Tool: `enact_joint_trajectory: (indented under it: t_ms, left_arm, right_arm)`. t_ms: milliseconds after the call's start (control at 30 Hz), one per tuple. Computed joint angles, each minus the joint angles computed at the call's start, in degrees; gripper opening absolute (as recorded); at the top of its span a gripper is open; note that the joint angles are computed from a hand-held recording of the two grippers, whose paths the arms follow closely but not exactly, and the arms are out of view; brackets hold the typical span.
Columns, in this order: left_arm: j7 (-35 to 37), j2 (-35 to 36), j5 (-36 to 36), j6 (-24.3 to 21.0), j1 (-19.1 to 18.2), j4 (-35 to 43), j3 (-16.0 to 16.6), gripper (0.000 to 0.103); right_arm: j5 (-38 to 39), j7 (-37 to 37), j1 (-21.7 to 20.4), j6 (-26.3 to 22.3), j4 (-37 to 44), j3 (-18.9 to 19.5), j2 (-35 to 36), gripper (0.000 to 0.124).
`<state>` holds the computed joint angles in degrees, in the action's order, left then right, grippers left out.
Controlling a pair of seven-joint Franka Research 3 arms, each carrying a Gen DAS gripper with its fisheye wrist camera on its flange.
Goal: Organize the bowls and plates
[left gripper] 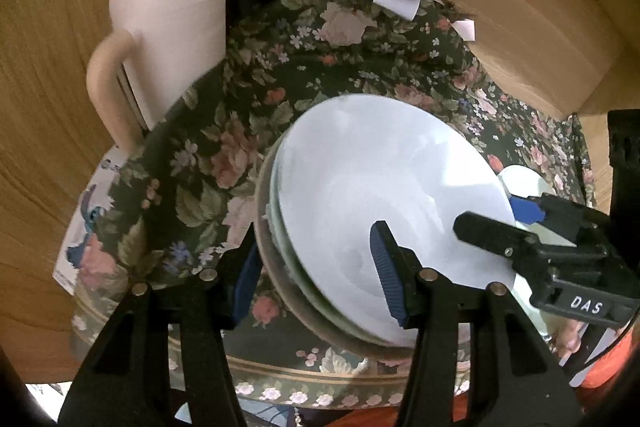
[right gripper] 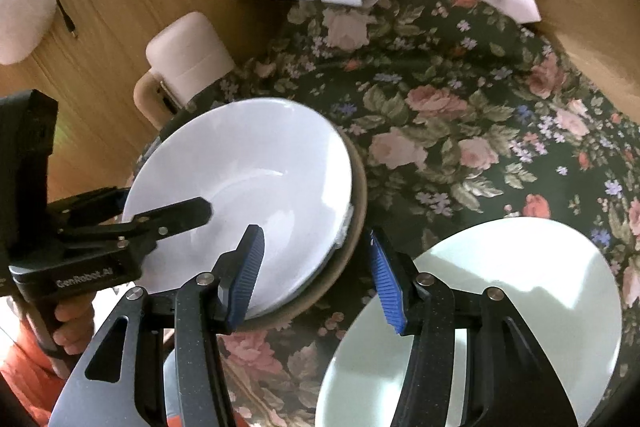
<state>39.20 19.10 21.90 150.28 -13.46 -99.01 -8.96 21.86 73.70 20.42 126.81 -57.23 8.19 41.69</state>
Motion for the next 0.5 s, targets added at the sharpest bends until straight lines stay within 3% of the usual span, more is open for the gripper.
enact_joint_trajectory:
  t_ms: [267,500]
  left_arm:
    - [1.03,0.11,-4.01,4.78,1.52,-2.17,-0.97,0.053]
    - [-2.57,-0.11,-1.06,6.02,0.01,-2.85,0.81,0.052]
  right_arm:
    - [-0.35,2.62,0.59,-5.96,8.99,0.18,5.87,0.045]
    - [-1.27,4.74,1.35,-5.03,9.95,-0.43,6.53,0.037]
